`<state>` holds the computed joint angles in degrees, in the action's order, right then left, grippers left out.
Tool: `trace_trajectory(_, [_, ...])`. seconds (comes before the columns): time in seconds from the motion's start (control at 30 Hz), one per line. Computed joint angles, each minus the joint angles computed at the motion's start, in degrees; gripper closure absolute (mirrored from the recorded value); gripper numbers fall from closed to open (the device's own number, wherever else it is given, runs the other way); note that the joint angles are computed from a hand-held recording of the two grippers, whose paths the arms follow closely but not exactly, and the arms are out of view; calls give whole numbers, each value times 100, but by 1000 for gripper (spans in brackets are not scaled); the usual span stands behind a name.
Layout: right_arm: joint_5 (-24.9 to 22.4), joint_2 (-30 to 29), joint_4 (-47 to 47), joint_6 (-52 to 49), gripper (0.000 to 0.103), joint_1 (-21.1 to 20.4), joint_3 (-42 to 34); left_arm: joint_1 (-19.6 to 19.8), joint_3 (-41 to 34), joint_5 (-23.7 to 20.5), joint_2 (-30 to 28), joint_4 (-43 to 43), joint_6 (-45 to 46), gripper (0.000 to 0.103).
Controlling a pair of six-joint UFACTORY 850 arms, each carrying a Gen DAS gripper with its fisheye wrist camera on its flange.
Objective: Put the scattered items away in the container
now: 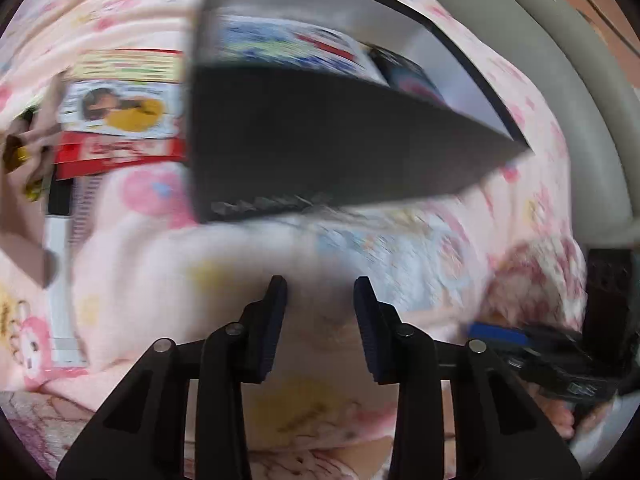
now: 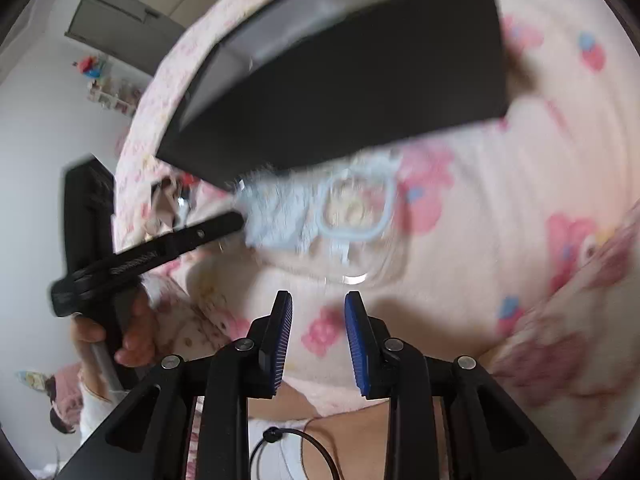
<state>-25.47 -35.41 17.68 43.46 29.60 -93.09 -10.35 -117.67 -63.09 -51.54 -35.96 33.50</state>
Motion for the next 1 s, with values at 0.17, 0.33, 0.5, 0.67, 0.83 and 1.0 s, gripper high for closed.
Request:
trace_trajectory(0.17, [112, -20, -915, 947, 79, -31, -38, 34, 207, -462, 155, -455, 724, 64])
trace_trajectory(0.33, [370, 111, -1852, 2219, 79, -54, 152, -154, 137, 533, 137, 267, -211, 64])
trace_trajectory(0.5, [318, -4, -1013, 1365, 78, -60, 106, -295, -307, 853, -142, 272, -510, 64])
trace_trajectory(0.67, [366, -19, -1317, 1630, 78, -87, 118, -239, -802, 37, -533, 135, -377, 65])
trace_trajectory(0.83, [244, -34, -1616, 1863, 74, -67, 62, -51, -184, -500, -151, -364, 325, 67])
trace_trajectory(1.0, [248, 27, -1425, 1712, 74, -93, 99, -2, -142, -75, -103, -408, 58, 67])
